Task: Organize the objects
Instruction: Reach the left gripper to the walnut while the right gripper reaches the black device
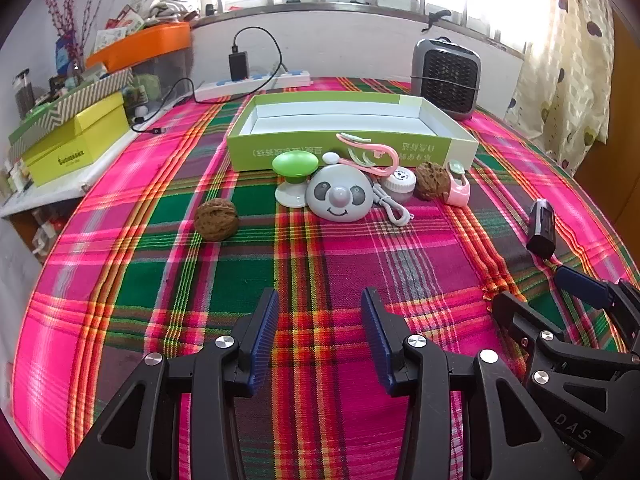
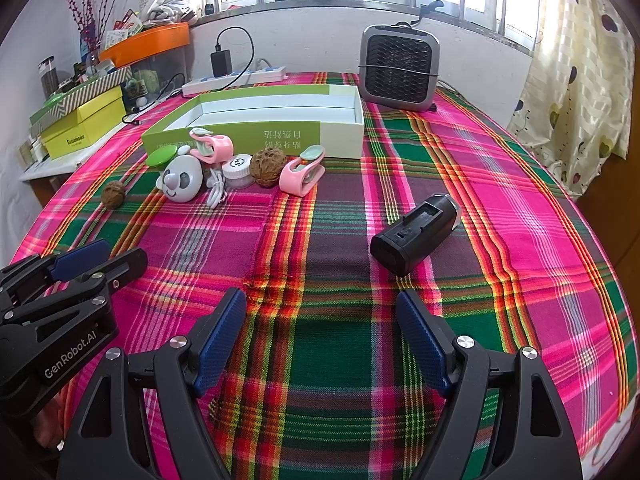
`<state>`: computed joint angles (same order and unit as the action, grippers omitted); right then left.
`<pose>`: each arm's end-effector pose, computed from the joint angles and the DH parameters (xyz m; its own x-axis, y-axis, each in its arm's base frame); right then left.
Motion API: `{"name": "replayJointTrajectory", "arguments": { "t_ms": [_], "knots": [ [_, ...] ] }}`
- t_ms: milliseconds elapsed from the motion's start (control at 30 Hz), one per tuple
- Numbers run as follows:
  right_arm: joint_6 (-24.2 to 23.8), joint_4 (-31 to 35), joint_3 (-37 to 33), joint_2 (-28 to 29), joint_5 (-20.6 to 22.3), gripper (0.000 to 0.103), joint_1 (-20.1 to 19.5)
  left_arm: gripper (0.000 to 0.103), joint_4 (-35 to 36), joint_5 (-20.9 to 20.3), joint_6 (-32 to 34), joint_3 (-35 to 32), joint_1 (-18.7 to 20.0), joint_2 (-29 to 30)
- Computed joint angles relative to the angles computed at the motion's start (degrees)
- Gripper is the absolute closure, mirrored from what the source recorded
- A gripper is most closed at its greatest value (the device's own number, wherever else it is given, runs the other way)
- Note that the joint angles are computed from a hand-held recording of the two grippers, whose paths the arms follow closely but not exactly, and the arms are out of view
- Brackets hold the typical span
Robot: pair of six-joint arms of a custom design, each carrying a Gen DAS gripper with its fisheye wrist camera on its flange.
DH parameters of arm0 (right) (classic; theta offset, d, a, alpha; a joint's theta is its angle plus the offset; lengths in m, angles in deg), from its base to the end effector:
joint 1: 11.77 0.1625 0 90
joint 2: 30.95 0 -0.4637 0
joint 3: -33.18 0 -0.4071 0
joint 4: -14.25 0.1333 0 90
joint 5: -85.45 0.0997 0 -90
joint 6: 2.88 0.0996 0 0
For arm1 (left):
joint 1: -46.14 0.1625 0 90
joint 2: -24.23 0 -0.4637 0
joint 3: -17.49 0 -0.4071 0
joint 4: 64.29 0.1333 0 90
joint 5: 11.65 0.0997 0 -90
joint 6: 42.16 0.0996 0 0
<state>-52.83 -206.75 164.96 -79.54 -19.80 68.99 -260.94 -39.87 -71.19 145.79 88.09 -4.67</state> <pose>0.0265 -0.5039 0.1154 -0.6752 -0.2840 0.6808 -0.6356 0.6924 -0.3415 -0.1827 -0.4614 -0.0492 -0.7067 -0.0793 -0.7030 0.4516 0.7144 -0.5345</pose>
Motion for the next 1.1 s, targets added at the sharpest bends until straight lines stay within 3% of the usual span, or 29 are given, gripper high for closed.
{"name": "replayJointTrajectory", "arguments": {
  "t_ms": [267, 633, 1100],
  "knots": [
    [-0.11, 1.41, 0.4, -1.19, -0.24, 0.025, -0.44, 0.063, -0.59, -1.28, 1.38, 1.14, 0.39, -1.1],
    [2.81, -2.66, 0.48, -2.24, -2.14, 0.025, -2.24, 0.063, -0.44, 0.02, -0.95, 3.27, 1.66, -3.39],
    [8.12, 6.43, -6.08, -2.13, -8.27, 0.025, 0.33, 0.063, 0.29, -0.65, -0.52, 2.41, 5.34, -6.51]
  ]
}}
